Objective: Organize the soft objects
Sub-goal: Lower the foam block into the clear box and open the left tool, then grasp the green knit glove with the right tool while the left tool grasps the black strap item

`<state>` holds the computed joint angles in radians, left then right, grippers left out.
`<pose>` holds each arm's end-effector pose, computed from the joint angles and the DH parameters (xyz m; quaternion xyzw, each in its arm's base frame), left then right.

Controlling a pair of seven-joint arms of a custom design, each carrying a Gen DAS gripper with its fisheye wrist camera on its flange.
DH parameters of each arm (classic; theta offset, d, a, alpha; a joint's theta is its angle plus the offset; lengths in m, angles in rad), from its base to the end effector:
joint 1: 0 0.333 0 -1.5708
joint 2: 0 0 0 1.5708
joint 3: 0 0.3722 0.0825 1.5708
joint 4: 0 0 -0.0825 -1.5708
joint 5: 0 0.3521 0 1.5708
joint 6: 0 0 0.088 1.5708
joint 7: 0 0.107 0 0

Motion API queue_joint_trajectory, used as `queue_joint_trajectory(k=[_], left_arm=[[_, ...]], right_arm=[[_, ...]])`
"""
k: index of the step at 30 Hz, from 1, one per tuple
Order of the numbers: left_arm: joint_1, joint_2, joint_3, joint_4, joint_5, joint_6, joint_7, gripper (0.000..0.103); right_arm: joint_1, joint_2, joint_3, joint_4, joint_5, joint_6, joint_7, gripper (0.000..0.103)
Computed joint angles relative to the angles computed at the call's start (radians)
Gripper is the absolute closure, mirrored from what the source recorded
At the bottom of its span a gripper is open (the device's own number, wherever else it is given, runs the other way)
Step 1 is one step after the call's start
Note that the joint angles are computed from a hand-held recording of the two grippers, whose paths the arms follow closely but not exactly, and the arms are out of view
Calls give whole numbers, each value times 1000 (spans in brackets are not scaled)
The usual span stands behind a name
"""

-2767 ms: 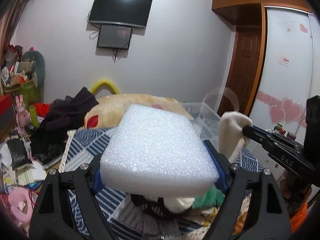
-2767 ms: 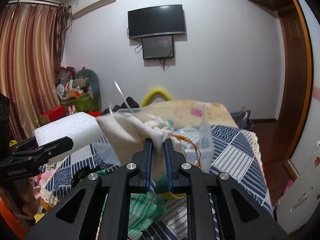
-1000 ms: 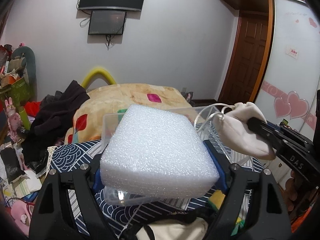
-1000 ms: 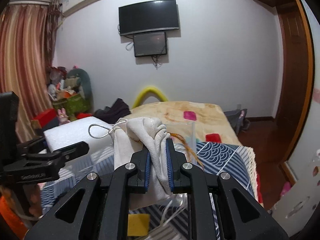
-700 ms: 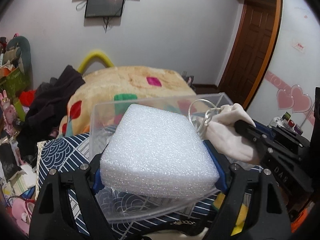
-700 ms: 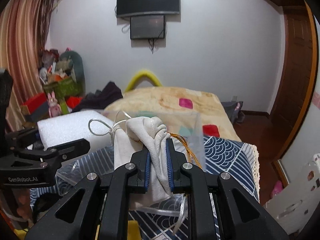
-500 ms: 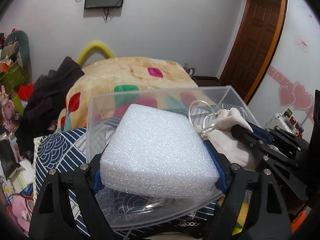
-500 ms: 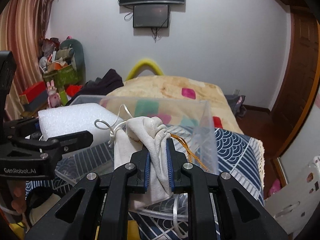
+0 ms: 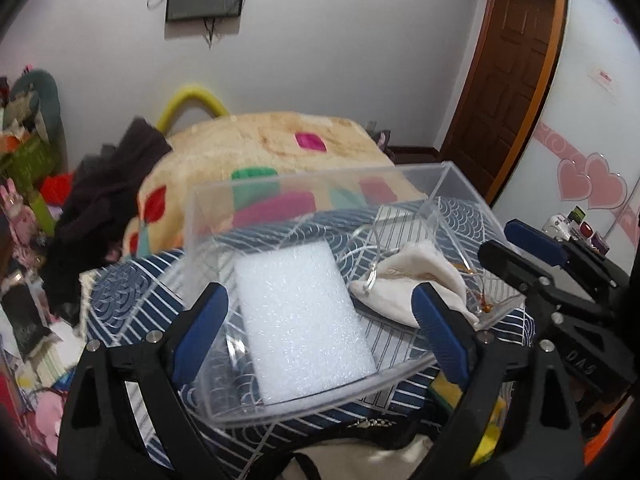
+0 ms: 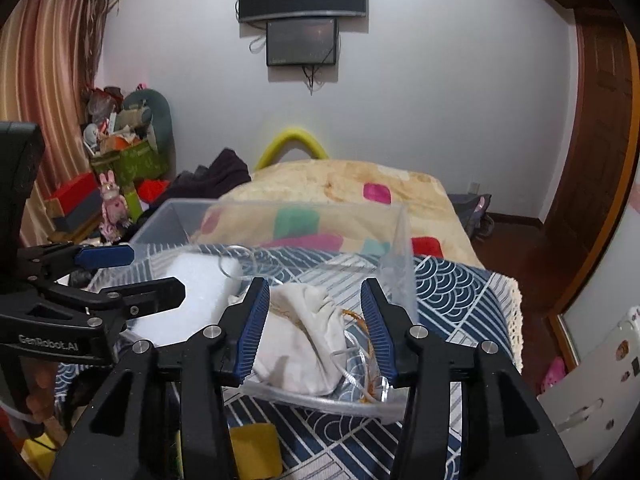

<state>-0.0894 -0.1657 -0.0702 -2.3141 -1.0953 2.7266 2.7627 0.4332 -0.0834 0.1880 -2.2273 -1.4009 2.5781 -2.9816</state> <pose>0.4800 -0.0455 0.5323 -0.4833 0.7719 -0.3855 0.1485 0.4027 0.3122 0.5161 -0.6171 0.6187 -0.3634 0.3231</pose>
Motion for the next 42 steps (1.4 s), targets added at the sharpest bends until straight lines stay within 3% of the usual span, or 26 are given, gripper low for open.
queue_joint_trajectory(k=[6, 9, 12, 15, 20, 27, 33, 36, 38, 40, 42], left_arm=[[-35, -117, 32, -64, -182, 58, 207, 0], [-42, -179, 47, -103, -259, 68, 296, 0], [-32, -212, 56, -133, -269, 50, 302, 0], [-17, -247, 65, -171, -240, 20, 285, 0], [-14, -290, 71, -230, -293, 37, 349, 0], [14, -302, 64, -302, -272, 45, 345, 0], [19, -304, 49, -365, -327, 59, 377, 0], [20, -313, 33, -384, -415, 84, 459, 0], [36, -316, 33, -389, -415, 58, 461, 0], [52, -314, 37, -392, -394, 29, 441, 5], [62, -310, 35, -394, -373, 11, 425, 16]], right_arm=[[8, -52, 20, -25, -73, -8, 62, 58], [18, -76, 38, -43, -107, -32, 94, 50], [31, -97, 56, -65, -133, -66, 125, 43], [45, -106, 67, -77, -141, -90, 139, 42], [66, -112, 80, -102, -146, -107, 171, 42], [92, -93, 81, -127, -114, -76, 180, 40], [117, -80, 93, -137, -108, -71, 195, 37], [134, -83, 101, -141, -124, -75, 212, 37], [137, -84, 94, -145, -141, -47, 233, 37], [138, -73, 90, -144, -142, -31, 233, 37], [137, -58, 82, -142, -134, -12, 224, 37]])
